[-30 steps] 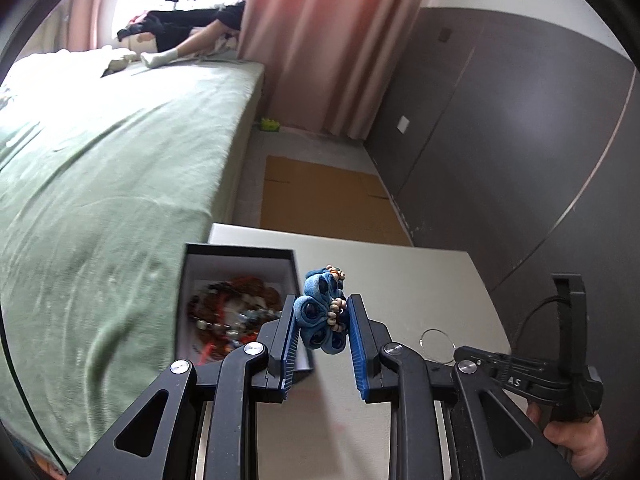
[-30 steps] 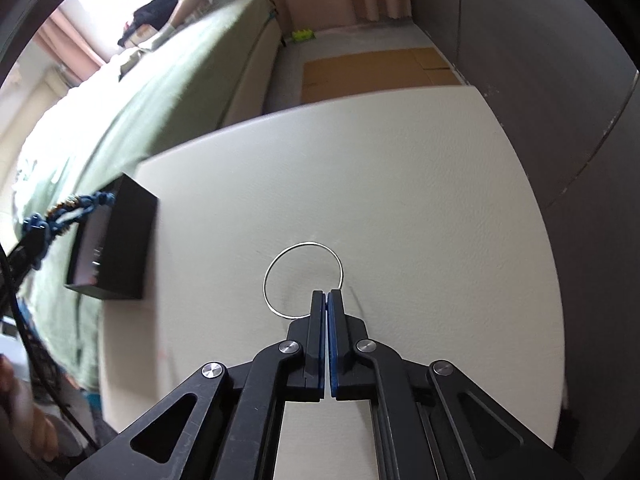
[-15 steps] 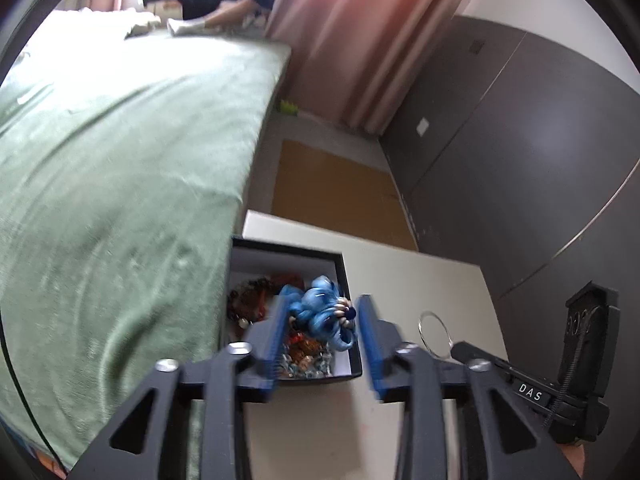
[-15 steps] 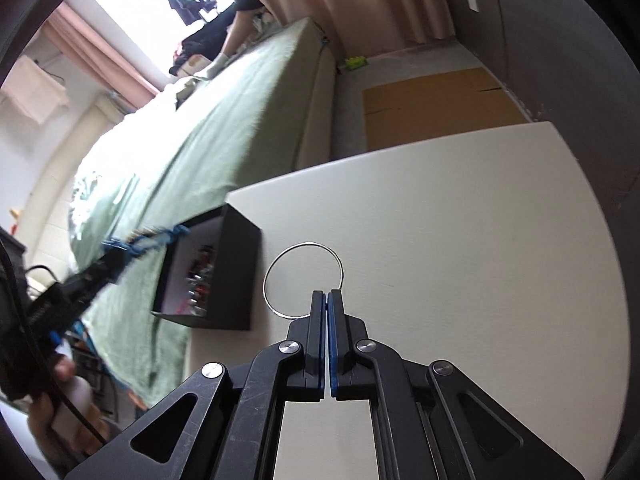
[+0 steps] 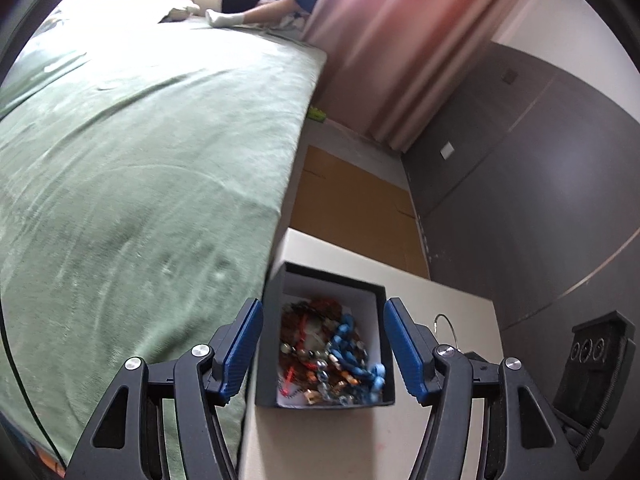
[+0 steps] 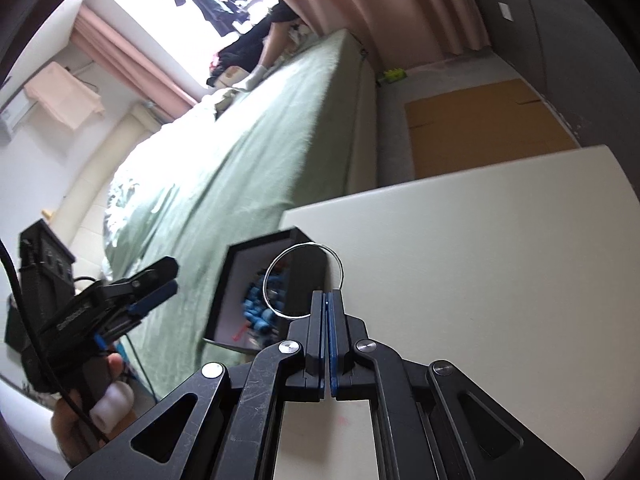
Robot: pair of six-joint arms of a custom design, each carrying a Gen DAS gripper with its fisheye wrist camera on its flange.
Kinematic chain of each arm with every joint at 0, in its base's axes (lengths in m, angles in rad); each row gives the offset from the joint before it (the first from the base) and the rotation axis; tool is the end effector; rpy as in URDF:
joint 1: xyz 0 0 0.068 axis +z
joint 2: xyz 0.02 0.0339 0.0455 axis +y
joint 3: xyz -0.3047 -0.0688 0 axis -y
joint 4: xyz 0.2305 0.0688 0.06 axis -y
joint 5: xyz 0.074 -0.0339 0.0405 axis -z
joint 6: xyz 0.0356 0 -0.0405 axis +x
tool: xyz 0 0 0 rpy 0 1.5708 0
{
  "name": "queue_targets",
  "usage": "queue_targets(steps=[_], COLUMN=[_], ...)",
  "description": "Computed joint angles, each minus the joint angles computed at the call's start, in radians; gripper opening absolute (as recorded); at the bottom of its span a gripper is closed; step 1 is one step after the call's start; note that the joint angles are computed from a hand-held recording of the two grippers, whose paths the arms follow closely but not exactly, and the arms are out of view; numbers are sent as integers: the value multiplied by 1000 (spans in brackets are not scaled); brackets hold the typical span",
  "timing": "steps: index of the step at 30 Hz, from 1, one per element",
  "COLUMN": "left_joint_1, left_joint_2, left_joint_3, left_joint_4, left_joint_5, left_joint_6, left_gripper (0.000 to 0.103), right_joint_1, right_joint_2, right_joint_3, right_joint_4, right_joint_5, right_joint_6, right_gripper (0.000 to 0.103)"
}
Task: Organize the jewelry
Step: 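Drop the silver hoop into the black box by opening the right gripper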
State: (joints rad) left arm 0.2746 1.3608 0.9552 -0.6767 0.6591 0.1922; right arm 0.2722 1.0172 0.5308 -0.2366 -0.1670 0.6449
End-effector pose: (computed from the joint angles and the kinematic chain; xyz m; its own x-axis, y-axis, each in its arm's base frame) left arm 0.2368 0.0441 0.2855 -0.8224 -0.0748 -0.5640 0.2235 0.8691 -0.4412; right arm 0.1655 0.0523 0.2458 -0.7408 0.4086 -0.5331 0.0753 0.8392 0.5386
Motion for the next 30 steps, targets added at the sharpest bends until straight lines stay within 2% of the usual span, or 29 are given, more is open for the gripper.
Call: queue_targets(steps=[4, 7, 9, 11, 13, 20, 30], left_joint_1=[21, 25, 29, 28, 18, -5, -64], left_joint_2=[20, 38, 42, 43, 37, -6, -121], left_joint_3=[19, 27, 30, 30, 25, -2, -70], left_joint_4=[9, 24, 21, 13, 9, 9, -17], left_joint_5=[8, 8, 10, 9, 2, -24, -81], left_joint_6=[-17, -38, -42, -35, -27, -8, 35], left_gripper=[64, 64, 64, 64, 64, 64, 64], right_joint_1=[54, 84, 99, 91, 89, 34, 27], right_joint_2=[37, 101, 167, 219, 207, 93, -69], right_joint_3=[15, 22, 50, 67, 54, 39, 62], right_joint_4=[72, 165, 161, 137, 132, 29, -198], right_joint_5=[3, -45, -59, -84, -52, -25, 73], right_joint_6=[12, 15, 8, 6, 19, 21, 6], right_gripper=[2, 3, 8, 46, 53, 54, 54])
